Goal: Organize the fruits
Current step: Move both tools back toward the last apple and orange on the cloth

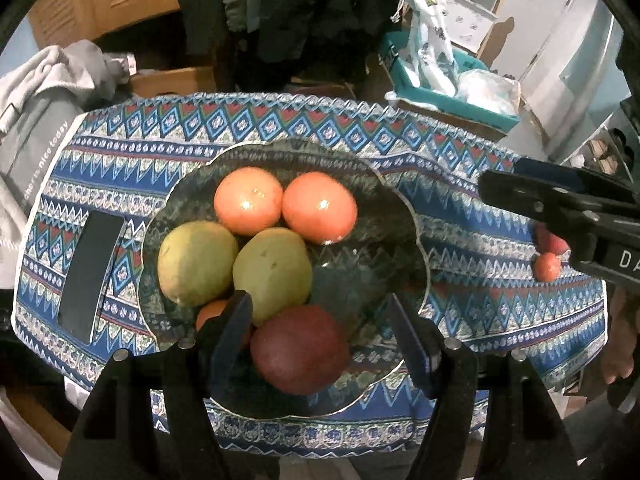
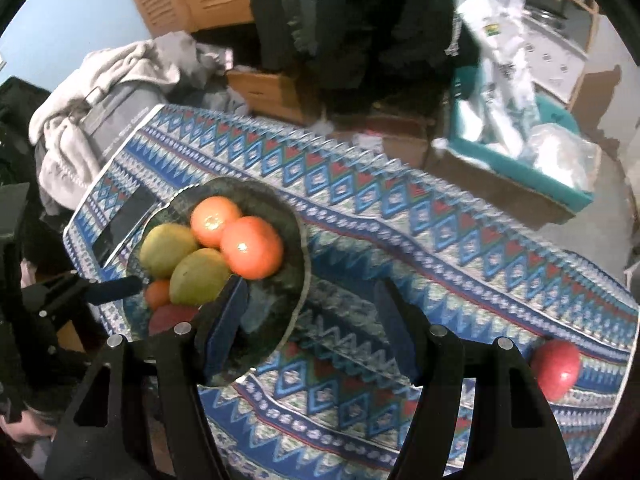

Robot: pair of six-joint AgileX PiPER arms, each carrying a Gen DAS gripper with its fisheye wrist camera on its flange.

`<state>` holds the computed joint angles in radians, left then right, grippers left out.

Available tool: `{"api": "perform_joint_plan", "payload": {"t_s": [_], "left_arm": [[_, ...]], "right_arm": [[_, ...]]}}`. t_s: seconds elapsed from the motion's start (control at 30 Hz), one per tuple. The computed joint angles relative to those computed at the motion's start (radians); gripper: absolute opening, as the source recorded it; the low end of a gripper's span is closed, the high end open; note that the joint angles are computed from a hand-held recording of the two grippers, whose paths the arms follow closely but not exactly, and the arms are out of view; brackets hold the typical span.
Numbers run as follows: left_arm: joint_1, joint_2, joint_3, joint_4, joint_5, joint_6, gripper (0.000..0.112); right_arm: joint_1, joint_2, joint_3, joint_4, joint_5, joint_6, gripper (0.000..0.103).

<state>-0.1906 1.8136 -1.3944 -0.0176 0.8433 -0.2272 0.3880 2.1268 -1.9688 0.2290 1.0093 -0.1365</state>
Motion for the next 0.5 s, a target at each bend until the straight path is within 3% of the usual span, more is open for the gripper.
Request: {"api": "perform_joint_plan", "payload": {"t_s": [0.5], "left_arm": [[-0.112,0.003,-0.118,0.129,0.029,-0.117,0.076]], "right_arm": [[-0.096,-0.161,0.172,-0.053,-0.062,0.004,0.074]]}}
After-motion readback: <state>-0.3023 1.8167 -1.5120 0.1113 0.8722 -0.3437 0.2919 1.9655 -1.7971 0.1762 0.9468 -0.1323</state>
